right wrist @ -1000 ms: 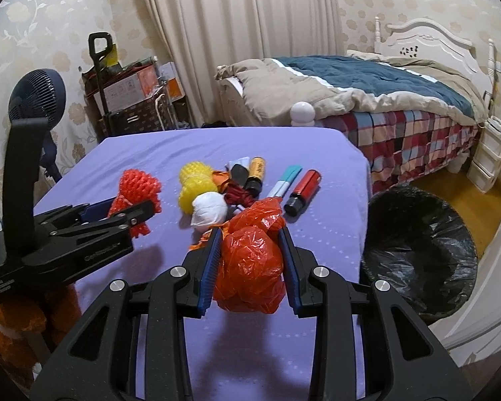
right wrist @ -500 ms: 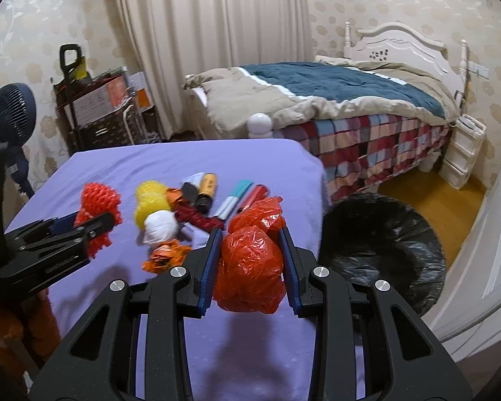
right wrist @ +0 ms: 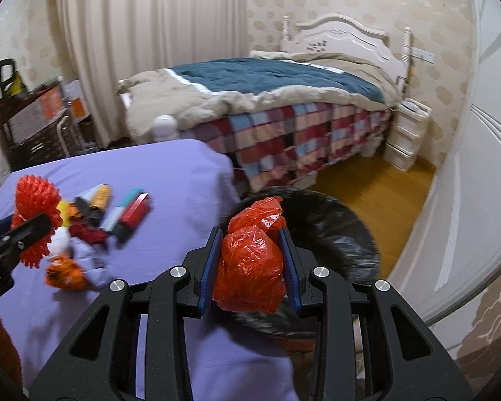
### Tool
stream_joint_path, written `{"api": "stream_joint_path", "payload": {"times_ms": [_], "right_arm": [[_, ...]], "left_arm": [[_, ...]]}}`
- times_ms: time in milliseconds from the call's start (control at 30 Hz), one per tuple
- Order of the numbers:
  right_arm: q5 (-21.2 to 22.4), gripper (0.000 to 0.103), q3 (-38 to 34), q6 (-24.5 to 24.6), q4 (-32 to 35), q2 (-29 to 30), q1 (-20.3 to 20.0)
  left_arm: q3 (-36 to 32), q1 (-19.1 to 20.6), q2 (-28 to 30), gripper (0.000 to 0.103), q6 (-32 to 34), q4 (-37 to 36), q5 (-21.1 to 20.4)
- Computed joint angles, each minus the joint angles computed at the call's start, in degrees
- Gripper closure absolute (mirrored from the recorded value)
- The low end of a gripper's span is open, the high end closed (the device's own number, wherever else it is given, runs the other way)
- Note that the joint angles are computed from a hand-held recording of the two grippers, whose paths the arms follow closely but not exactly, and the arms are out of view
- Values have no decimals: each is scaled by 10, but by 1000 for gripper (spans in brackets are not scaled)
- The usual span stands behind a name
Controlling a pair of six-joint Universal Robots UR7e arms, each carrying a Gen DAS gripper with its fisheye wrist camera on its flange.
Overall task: Collect trash
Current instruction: 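Drop the red bag and red mesh net into the black bin, opening both grippers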
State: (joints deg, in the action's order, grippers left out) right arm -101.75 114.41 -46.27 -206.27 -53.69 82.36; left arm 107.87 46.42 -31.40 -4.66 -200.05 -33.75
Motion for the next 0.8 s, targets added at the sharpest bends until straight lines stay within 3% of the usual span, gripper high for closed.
{"api": "stream_joint_path", "payload": {"times_ms": [167,700,800], "right_arm": [[-11,70,-35,3,11,11,-11],[-28,68,-130,27,70,50,-36],[-23,58,-137,35,82,49,-40]], "left_arm": [[-73,15,34,52,7,41,-44],[-282,41,153,52,44,170,-55],[-303,43,165,51,48,186,-57]]}}
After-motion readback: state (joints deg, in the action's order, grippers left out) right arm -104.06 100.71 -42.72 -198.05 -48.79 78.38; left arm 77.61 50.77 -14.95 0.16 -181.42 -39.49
